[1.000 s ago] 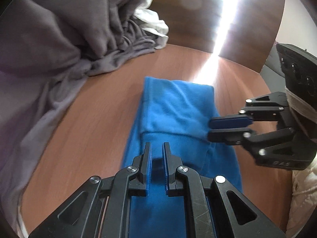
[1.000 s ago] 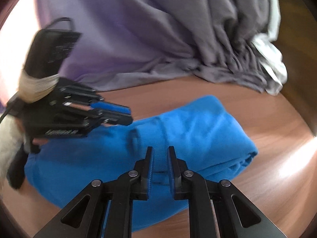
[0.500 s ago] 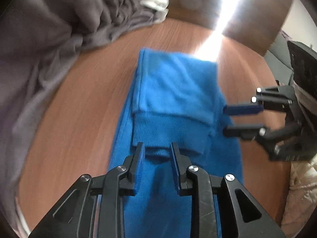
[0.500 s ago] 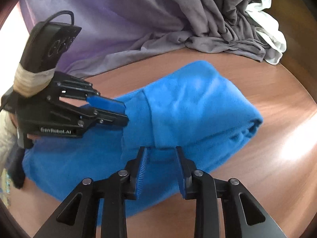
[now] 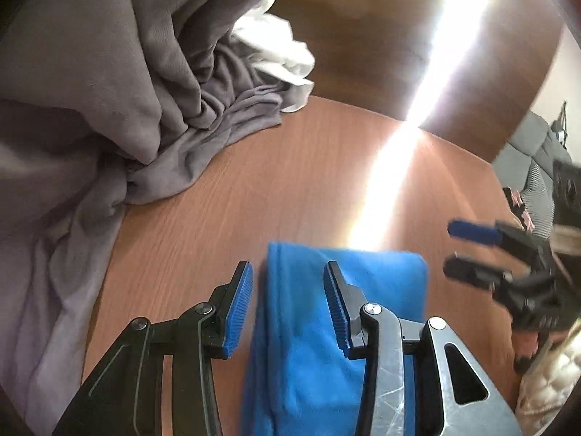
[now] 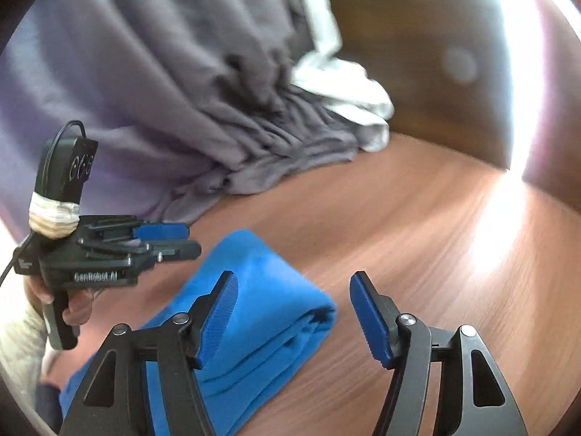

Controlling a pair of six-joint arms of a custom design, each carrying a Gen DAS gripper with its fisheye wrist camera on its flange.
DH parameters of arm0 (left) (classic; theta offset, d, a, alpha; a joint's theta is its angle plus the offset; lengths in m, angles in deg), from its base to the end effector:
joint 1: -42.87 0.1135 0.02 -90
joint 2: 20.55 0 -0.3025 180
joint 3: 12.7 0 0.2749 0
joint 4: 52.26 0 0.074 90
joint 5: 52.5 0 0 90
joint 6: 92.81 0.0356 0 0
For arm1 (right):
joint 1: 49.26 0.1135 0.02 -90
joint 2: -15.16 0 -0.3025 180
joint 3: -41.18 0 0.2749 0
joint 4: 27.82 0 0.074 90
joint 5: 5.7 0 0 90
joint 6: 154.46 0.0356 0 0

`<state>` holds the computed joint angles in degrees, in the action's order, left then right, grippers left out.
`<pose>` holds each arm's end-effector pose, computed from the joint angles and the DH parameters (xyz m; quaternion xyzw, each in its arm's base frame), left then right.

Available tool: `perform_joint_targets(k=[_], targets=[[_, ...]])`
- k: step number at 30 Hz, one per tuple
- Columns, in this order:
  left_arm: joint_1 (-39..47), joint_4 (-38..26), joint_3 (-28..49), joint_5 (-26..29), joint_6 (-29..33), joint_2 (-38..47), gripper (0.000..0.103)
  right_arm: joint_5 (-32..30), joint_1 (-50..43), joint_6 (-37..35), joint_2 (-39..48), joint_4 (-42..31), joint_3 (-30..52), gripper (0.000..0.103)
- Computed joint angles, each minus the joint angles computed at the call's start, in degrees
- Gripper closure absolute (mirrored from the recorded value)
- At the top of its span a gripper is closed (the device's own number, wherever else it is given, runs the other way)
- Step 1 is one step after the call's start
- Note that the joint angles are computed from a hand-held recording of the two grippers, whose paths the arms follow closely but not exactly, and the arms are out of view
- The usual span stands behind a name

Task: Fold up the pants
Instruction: 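Grasp the folded pants end with the left gripper while the right gripper grasps beside it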

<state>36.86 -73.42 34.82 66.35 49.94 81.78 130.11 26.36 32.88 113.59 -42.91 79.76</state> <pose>0.2652 -0.0452 0.0823 0.4981 0.8227 -0.1800 0.2067 0.0814 0.2146 0.0796 0.2221 0.8872 0.0968 0.3925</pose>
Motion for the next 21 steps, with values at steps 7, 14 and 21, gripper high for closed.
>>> perform_joint_targets(k=[7, 14, 21], targets=[[-4.47, 0.99, 5.97, -2.24, -5.71, 9.56, 0.064, -5.51, -4.87, -0.20, 7.00, 14.84, -4.35, 0.038], [-4.30, -1.48, 8.11, -0.95, -6.77, 12.89, 0.074, -7.74, -6.74, -3.51, 12.42, 24.98, -5.81, 0.042], [-4.93, -2.52, 9.15, -0.72, -7.88, 14.93, 0.080, -9.58, -7.91, -5.93, 15.01, 31.60, -6.96, 0.046]])
